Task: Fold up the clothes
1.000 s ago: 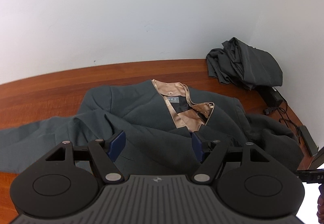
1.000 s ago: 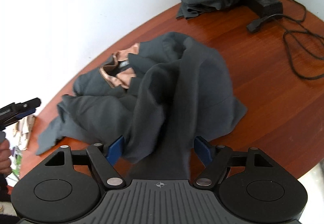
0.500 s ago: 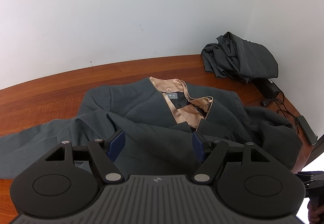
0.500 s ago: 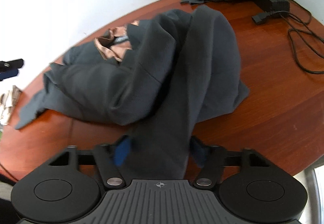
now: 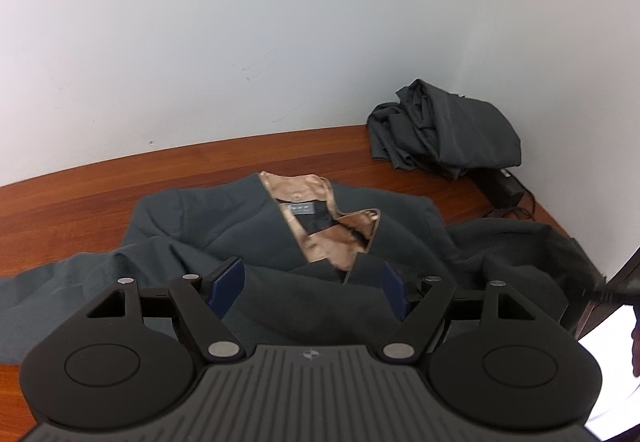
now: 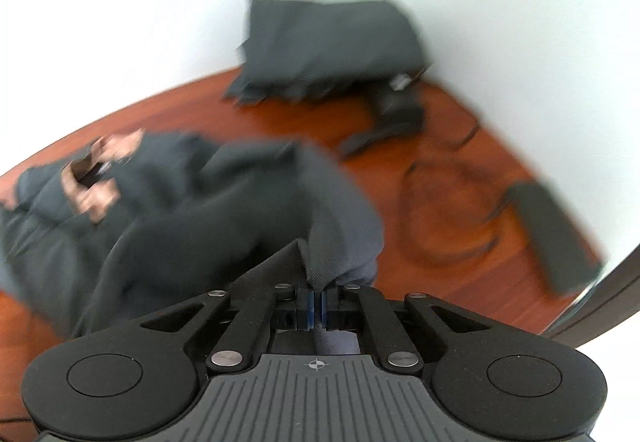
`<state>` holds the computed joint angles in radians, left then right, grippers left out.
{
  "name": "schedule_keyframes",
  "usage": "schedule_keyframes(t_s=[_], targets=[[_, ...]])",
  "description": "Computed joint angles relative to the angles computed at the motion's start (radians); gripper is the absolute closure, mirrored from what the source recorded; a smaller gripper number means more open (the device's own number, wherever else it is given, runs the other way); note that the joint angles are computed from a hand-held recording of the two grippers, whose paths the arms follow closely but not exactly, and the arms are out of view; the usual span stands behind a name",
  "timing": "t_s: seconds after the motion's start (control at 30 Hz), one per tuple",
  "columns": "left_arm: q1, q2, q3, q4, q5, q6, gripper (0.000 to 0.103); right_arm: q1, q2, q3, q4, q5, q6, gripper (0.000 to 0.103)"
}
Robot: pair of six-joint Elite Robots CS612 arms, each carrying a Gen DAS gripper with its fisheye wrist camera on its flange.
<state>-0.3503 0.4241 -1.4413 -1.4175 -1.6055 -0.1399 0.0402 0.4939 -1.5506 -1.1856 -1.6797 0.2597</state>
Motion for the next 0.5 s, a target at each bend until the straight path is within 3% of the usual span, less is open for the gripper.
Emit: schedule_keyframes(t_s=[0.2,0.37,0.43,0.5], targets=[[-0.025,0.002,0.009,-0.016,0.025,-0.049,0.023,-0.055,-0.045,0.088,-0.089,-0.023,-0.121,0.097],[-0.041,0.003,0.012,-0.014,0.052,-0.083,0.023,-0.065,-0.087,0.200,-0.127,-0.054,-0.215,0.091],[-0.046,0.002,0.014,-0.002,0.070,-0.097,0.023,-0.059,-0.107,0.246,-0.115,-0.090,-0.252,0.076],[-0.049,0.002,0.014,0.007,0.094,-0.115,0.022,-0.048,-0.109,0.266,-0.151,-0.140,-0.299,0.033]])
